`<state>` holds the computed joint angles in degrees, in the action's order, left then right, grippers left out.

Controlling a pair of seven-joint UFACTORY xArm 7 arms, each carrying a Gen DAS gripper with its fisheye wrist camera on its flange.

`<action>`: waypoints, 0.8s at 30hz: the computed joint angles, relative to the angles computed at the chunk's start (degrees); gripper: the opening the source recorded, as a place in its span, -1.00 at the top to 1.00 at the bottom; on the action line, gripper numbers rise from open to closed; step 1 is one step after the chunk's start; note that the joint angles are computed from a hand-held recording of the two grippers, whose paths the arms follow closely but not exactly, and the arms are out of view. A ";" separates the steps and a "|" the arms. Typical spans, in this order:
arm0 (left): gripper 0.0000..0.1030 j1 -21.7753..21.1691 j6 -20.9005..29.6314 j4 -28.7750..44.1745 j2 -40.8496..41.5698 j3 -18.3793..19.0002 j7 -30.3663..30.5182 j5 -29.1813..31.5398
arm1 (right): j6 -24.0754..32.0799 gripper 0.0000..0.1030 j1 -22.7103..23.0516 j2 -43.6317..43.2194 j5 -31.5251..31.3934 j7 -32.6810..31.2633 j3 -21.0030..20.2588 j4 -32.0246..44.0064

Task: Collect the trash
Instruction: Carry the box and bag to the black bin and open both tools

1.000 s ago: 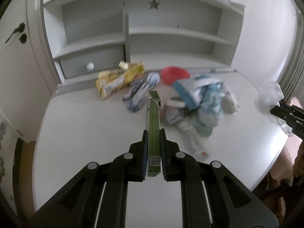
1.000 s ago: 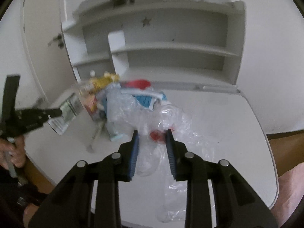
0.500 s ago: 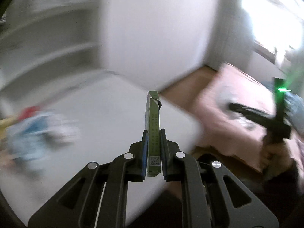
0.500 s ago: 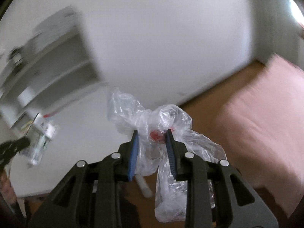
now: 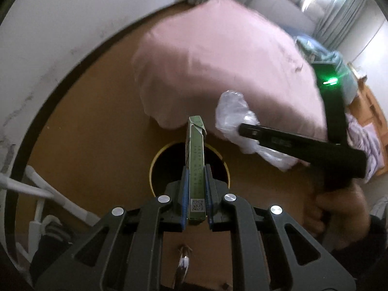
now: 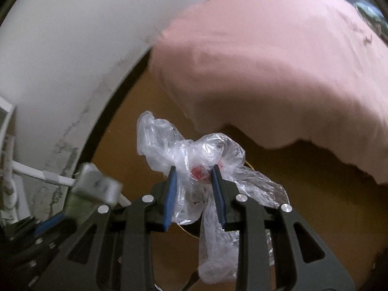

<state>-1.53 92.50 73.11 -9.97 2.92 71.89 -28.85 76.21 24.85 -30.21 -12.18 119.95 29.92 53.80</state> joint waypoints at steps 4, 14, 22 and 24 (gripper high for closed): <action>0.78 -2.69 -5.66 -5.13 0.99 -3.46 -2.09 1.33 | -2.33 0.44 1.37 -5.10 3.87 1.22 -0.64 -6.04; -0.09 -5.59 -9.38 -8.79 0.08 -4.00 -2.52 2.31 | -6.67 0.43 1.57 -5.99 6.88 1.02 -1.38 -10.13; -0.40 -2.86 -4.68 -3.07 -0.54 -0.47 1.05 0.87 | -9.12 -0.39 0.84 -4.06 5.89 -1.95 -1.92 -9.30; -0.51 -1.87 -2.59 -0.66 -0.58 0.44 1.60 0.06 | -7.54 -0.42 0.48 -3.36 4.82 -2.74 -1.61 -7.55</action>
<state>-3.40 89.91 72.45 -10.55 3.36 73.49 -28.79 68.67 25.32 -33.58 -7.36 117.21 28.32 46.26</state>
